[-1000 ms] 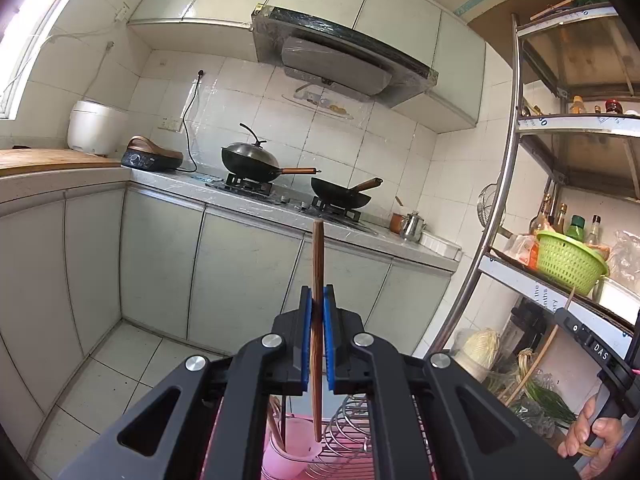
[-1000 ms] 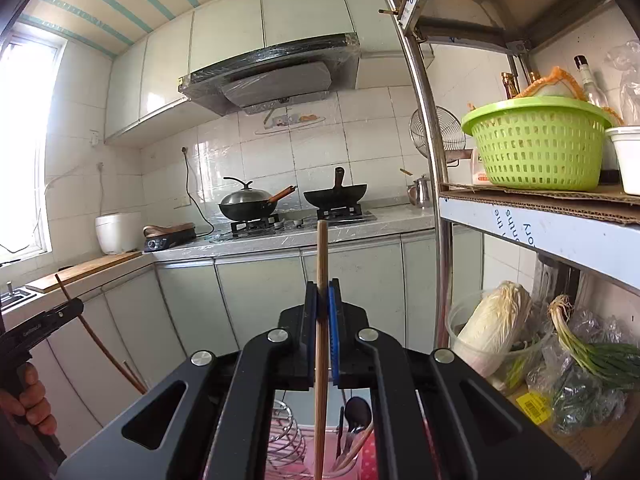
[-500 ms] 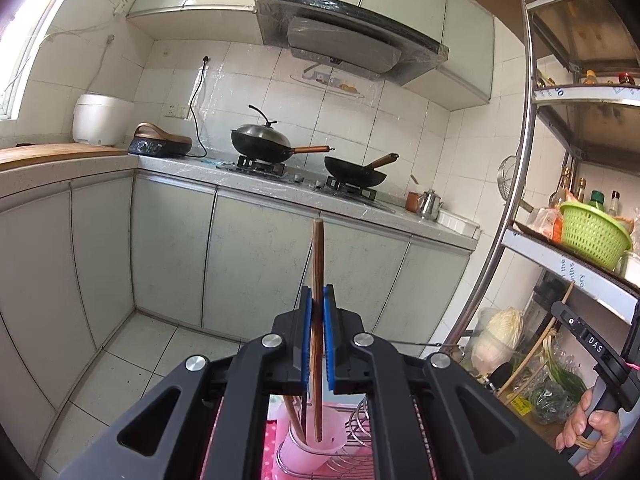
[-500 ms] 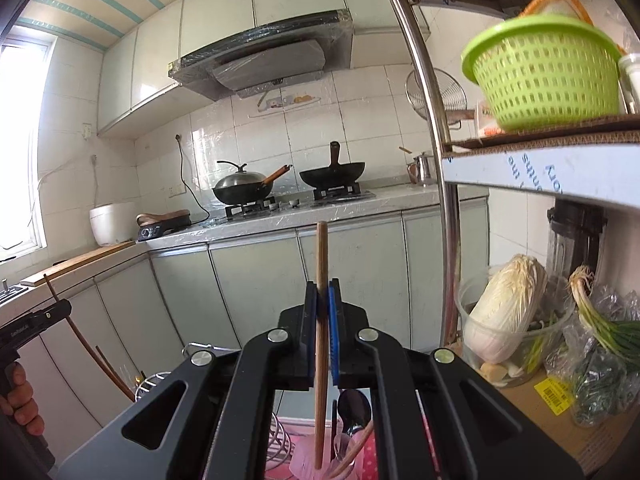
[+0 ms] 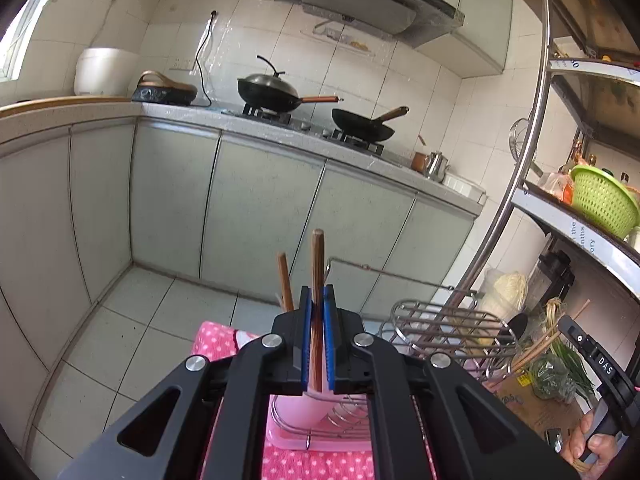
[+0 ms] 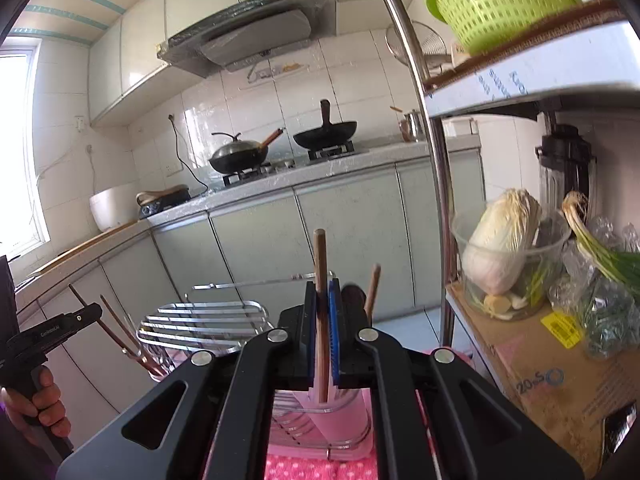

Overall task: Organize utensils
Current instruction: 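Lower the chopsticks into the pink cup and open both grippers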

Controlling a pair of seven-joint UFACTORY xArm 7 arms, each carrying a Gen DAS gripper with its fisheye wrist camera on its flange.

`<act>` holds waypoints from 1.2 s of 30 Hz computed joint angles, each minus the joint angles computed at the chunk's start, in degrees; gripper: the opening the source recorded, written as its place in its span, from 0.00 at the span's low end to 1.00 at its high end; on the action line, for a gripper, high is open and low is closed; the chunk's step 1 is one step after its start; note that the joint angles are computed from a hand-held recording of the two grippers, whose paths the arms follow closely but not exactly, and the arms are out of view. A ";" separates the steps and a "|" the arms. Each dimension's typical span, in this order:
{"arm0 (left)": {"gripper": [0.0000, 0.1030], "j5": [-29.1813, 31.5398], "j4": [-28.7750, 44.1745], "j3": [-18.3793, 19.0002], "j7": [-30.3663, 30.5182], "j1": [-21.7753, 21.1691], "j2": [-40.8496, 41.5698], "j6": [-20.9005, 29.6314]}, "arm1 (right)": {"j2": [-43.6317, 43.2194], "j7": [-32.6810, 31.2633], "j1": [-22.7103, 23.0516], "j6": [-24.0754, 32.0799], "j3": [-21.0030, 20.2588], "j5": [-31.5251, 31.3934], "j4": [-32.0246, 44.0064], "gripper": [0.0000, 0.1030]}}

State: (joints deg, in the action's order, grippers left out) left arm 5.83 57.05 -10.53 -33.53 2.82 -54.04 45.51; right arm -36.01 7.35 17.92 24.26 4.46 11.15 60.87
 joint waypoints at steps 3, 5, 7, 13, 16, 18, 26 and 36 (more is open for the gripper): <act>0.05 0.08 -1.08 -0.14 -0.10 -0.08 0.04 0.29 | -0.44 1.03 -0.45 1.00 0.14 0.10 -1.62 0.06; 0.05 0.26 -1.50 -0.16 -0.16 0.00 0.25 0.30 | -0.55 1.52 -0.79 1.07 0.34 -0.10 -2.60 0.06; 0.05 0.47 -1.75 -0.10 -0.23 0.10 0.61 -0.37 | -0.38 1.83 -0.96 0.65 0.45 -0.26 -3.23 0.06; 0.05 1.11 -1.17 -0.21 -0.70 0.71 2.19 -1.20 | 1.14 1.79 -1.28 0.95 0.65 -1.34 -2.03 0.06; 0.07 0.94 -1.60 -0.21 -1.64 0.82 1.51 -1.09 | 1.31 1.63 -0.74 2.43 0.15 -0.90 -1.35 0.06; 0.08 1.11 -1.90 -0.32 -1.93 0.86 0.92 -1.14 | 1.36 1.48 -0.68 3.65 0.04 -0.74 -1.01 0.07; 0.40 1.93 -1.32 -0.72 -1.34 0.78 -0.66 -0.12 | -1.20 0.63 -0.03 4.26 -0.20 0.49 -2.30 0.47; 0.69 1.44 -1.10 -1.72 -1.56 0.42 -4.57 2.14 | -7.33 0.30 1.04 6.05 -0.03 1.11 -5.31 0.63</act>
